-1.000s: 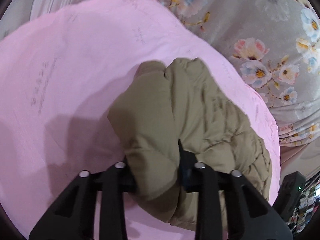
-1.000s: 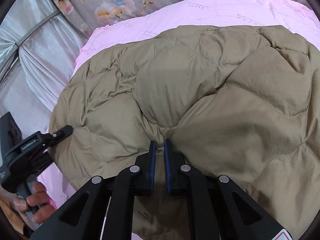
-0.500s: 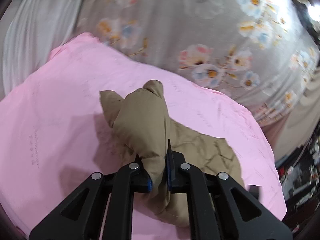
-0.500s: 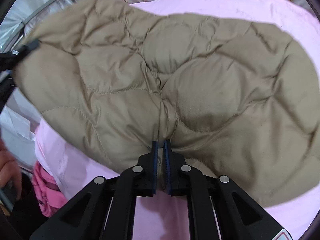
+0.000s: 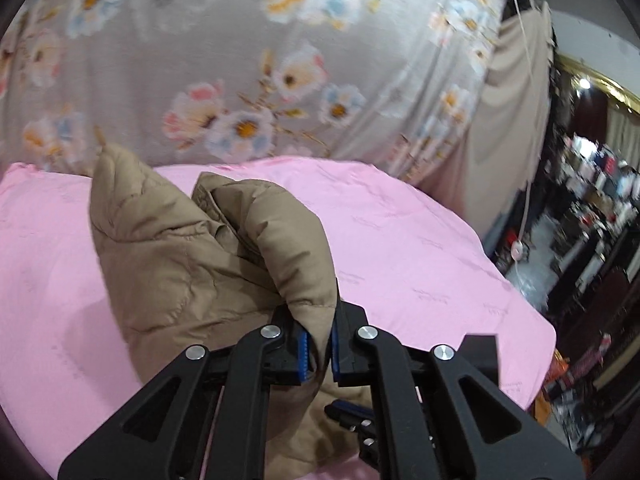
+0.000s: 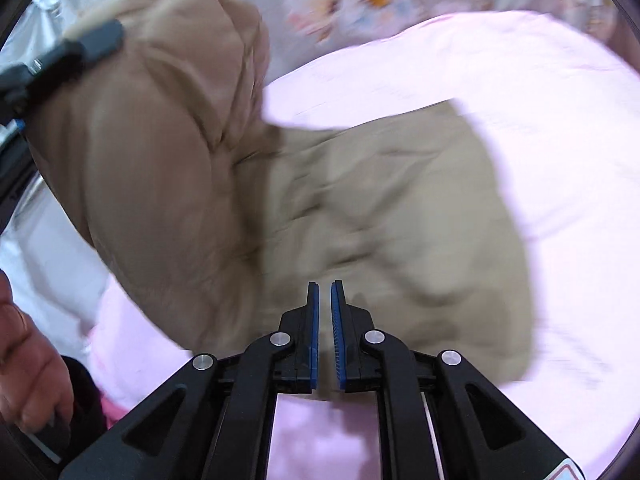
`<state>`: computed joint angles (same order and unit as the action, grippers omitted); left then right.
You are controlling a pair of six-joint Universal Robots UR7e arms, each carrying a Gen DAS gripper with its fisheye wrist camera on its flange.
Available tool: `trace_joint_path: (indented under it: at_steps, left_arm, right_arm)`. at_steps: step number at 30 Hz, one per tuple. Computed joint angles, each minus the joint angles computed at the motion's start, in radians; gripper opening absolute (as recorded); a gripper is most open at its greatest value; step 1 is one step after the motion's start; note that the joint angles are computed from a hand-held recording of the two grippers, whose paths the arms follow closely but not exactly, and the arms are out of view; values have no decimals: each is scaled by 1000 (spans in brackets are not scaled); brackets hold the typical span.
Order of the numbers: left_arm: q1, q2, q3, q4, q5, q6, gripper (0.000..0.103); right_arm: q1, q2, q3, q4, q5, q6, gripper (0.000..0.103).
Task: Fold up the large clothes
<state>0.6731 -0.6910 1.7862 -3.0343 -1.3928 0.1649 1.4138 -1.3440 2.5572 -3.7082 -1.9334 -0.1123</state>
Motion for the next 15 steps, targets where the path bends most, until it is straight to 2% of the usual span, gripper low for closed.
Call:
trace_joint_path:
  at_steps: [5, 10, 12, 14, 15]
  left_arm:
    - [-38, 88, -10, 63, -34, 23, 6]
    - [-52, 149, -9, 156, -74, 27, 6]
    - [-54, 174, -3, 167, -63, 28, 6]
    - [-59, 196, 5, 155, -37, 28, 6]
    - [-58, 200, 3, 155, -34, 25, 7]
  right_arm:
    - [-93, -95, 73, -35, -21, 18, 10]
    - [-188, -164, 125, -70, -8, 29, 10]
    - [-217, -186, 136, -79, -2, 32, 10]
    - [-203, -170, 135, -102, -27, 49, 10]
    - [-227, -194, 141, -94, -6, 39, 10]
